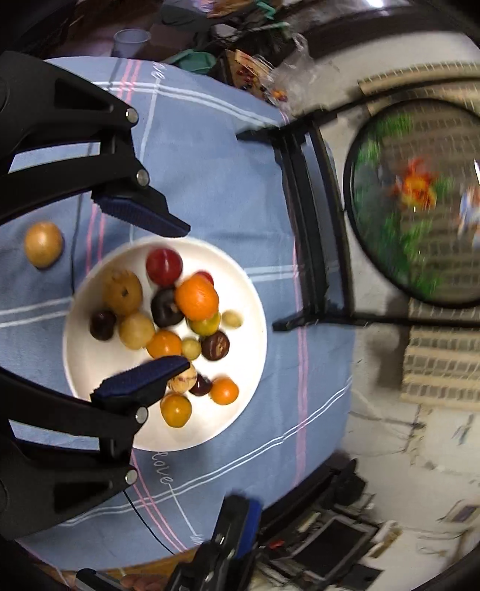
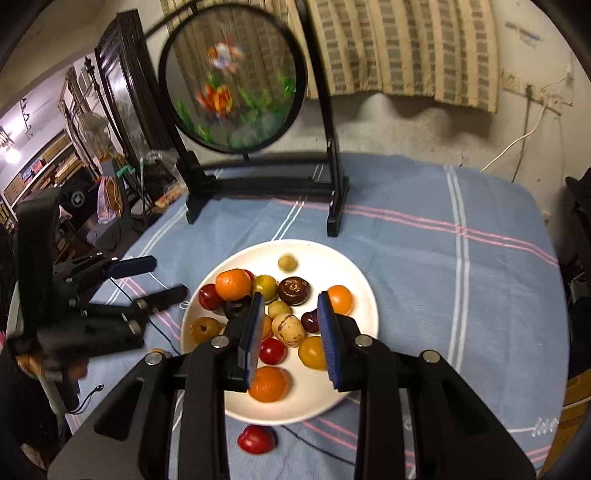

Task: Organize fruits
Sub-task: 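Withdraw both tools from the plate toward the last fruits on the cloth, then grasp a red apple with the right tool while the left tool grasps a tan round fruit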

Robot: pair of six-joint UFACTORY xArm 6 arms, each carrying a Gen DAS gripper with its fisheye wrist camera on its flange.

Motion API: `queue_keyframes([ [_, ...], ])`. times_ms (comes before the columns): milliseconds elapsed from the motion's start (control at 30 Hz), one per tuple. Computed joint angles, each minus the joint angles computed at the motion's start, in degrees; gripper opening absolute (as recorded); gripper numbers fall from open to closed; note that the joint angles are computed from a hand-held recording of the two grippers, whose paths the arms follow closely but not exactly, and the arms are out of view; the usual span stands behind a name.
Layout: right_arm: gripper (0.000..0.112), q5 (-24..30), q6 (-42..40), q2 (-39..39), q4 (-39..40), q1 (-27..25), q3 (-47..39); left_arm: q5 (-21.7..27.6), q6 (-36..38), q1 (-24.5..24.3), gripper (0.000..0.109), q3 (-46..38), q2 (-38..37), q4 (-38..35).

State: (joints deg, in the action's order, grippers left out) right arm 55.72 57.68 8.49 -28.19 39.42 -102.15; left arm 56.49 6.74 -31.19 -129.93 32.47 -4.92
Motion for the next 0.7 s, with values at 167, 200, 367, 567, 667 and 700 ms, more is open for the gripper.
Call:
queue_keyframes([
  [167, 0.032, 2.42, 6.88, -5.1, -5.03, 5.37, 6.46, -7.74, -0.42, 3.25, 0.074, 20.1, -13.34, -1.06],
  [200, 0.045, 2.68, 8.71, -5.88, -5.25, 6.46, 8.28, -8.64, -0.48, 3.96, 0.074, 25.31, -16.61, -1.32],
  [367, 0.064, 6.31, 12.09, -4.06, -2.59, 11.68, 12.34, -9.79, 0.91, 5.6, 0.074, 41.96, -26.32, -1.29],
  [567, 0.064, 5.99, 9.49, 3.29, -0.3, 11.84, 7.47, -8.26, 0.52, 6.25, 0.074, 50.4, -31.04, -0.96],
  [667, 0.064, 6.49, 8.66, 5.74, 1.17, 10.85, 5.3, -9.05, 0.89, 6.48, 0.074, 52.22, -32.71, -1.66],
  [700, 0.064, 5.99, 7.96, 6.41, 2.54, 10.17, 5.06, -9.19, 1.13, 6.67, 0.074, 52.69, -33.2, -2.03],
])
